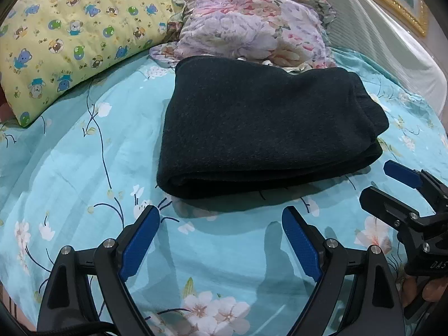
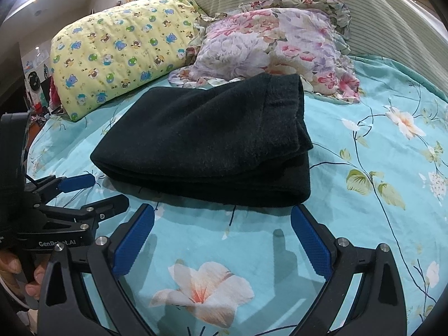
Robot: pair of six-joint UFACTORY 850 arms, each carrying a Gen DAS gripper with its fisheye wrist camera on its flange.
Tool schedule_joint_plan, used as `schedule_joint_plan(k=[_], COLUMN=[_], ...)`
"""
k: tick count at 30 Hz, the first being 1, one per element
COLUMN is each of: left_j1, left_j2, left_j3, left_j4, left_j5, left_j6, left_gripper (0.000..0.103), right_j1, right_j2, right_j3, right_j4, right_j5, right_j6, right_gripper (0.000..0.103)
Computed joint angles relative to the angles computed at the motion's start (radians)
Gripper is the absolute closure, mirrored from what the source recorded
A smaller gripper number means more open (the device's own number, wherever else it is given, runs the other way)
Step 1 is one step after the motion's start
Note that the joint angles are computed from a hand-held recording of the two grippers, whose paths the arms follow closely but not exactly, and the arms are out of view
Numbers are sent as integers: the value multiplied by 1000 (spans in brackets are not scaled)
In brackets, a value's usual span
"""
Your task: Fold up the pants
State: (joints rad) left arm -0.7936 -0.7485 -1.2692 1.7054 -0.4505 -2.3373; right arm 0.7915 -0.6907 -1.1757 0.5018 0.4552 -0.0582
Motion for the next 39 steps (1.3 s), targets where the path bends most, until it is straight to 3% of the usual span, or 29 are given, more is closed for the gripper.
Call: schedule_joint_plan(k=[17,39], left_j1=[-4,3], left_j2=[1,0], left_j3=[1,-7], left_j4=[15,-33], left_j5=[-10,-2], left_j6=[-13,17], left_gripper=[13,10], right_j1=[15,3], right_j2=[-9,-12], right_j3=[-18,-22], right_j4=[39,-6], right_j5=[-1,-22], right_j6=[-68,-3], right_gripper=[5,5])
